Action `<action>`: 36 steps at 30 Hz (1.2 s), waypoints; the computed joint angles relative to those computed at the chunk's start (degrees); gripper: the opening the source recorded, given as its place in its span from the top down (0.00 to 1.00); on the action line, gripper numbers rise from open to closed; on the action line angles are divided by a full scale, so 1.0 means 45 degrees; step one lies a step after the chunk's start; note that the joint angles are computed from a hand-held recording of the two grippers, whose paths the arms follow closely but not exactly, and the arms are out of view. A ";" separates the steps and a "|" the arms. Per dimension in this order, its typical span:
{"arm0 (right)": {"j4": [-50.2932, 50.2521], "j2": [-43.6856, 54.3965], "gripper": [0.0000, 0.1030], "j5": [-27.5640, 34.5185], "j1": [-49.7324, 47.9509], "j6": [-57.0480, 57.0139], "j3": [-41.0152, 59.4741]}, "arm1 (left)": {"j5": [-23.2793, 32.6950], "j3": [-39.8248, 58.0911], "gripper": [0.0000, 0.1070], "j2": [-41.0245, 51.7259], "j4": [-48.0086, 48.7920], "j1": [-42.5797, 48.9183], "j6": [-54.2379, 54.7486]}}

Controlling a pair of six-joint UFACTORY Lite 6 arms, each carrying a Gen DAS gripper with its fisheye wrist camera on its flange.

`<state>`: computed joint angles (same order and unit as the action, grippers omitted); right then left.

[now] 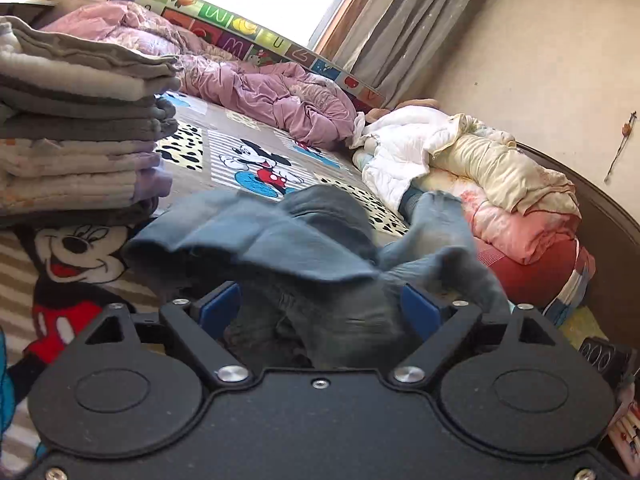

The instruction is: Fold clothes

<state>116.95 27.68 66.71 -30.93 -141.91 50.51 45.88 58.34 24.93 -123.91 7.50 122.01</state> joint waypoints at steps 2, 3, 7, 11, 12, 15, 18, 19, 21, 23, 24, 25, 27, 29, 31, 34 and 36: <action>-0.0027 -0.0323 0.17 -0.0866 -0.0209 0.0120 -0.0121 | -0.0368 0.0419 0.18 0.0179 -0.0498 -0.0054 -0.0548; 0.0114 -0.0719 0.15 -0.1345 -0.0235 0.0059 -0.0271 | -0.0420 0.0655 0.18 0.0188 -0.0272 -0.0002 -0.1212; 0.0322 -0.0972 0.11 -0.1797 -0.0779 -0.0006 -0.0297 | 0.0000 0.0550 0.17 -0.0192 -0.1036 -0.0487 -0.0499; 0.1848 -0.1016 0.11 -0.2368 -0.0242 -0.1901 -0.0419 | -0.1701 0.1927 0.17 0.0575 -0.2195 -0.2125 0.0940; 0.1971 -0.1023 0.11 -0.2285 -0.0239 -0.1965 -0.0339 | -0.1934 0.2139 0.17 0.0805 -0.2445 -0.2452 0.1333; 0.1839 -0.0900 0.09 -0.2121 -0.0309 -0.1818 0.0110 | -0.2526 0.2934 0.18 0.1675 -0.3053 -0.3302 0.2174; 0.0950 -0.0356 0.14 -0.1980 -0.0249 -0.1620 0.0772 | -0.3429 0.3512 0.43 0.2439 -0.4213 -0.4134 0.3783; 0.0753 -0.0163 0.27 -0.1851 -0.0210 -0.1678 0.0929 | -0.3804 0.3649 0.54 0.2643 -0.4924 -0.4390 0.4453; 0.0333 0.0092 0.39 -0.1635 -0.0219 -0.1591 0.1127 | -0.4027 0.3740 0.78 0.2976 -0.5950 -0.4676 0.5384; -0.0087 0.0256 0.49 -0.1457 -0.0271 -0.1454 0.1251 | -0.3504 0.3258 0.92 0.2838 -0.6526 -0.4678 0.6060; -0.0275 0.0230 0.53 -0.1415 -0.0308 -0.1485 0.1240 | -0.3282 0.2959 0.92 0.2634 -0.6637 -0.4638 0.6340; -0.0519 0.0106 0.59 -0.1305 -0.0387 -0.1502 0.1128 | -0.3107 0.2560 0.93 0.2304 -0.6715 -0.4593 0.6632; -0.1237 -0.0247 0.63 -0.0861 -0.0689 -0.1404 0.0752 | -0.2767 0.1539 0.94 0.1462 -0.6606 -0.4456 0.6760; -0.1951 -0.0591 0.66 -0.0415 -0.0996 -0.1317 0.0399 | -0.2322 0.0161 0.97 0.0399 -0.6137 -0.4204 0.6363; -0.2859 -0.1152 0.66 -0.0126 -0.1273 -0.1588 -0.0215 | -0.2203 -0.1273 0.97 -0.0800 -0.5969 -0.4157 0.6533; -0.3897 -0.2583 0.66 -0.0272 -0.1512 -0.3033 -0.1812 | -0.2452 -0.3754 0.97 -0.2803 -0.6376 -0.4131 0.7678; -0.4529 -0.3935 0.66 -0.0831 -0.1522 -0.4200 -0.3203 | -0.2659 -0.5244 0.98 -0.3986 -0.5278 -0.3709 0.6508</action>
<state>96.57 9.97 62.97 -37.78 -160.81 36.09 33.92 34.75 7.00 -147.66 -9.19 151.30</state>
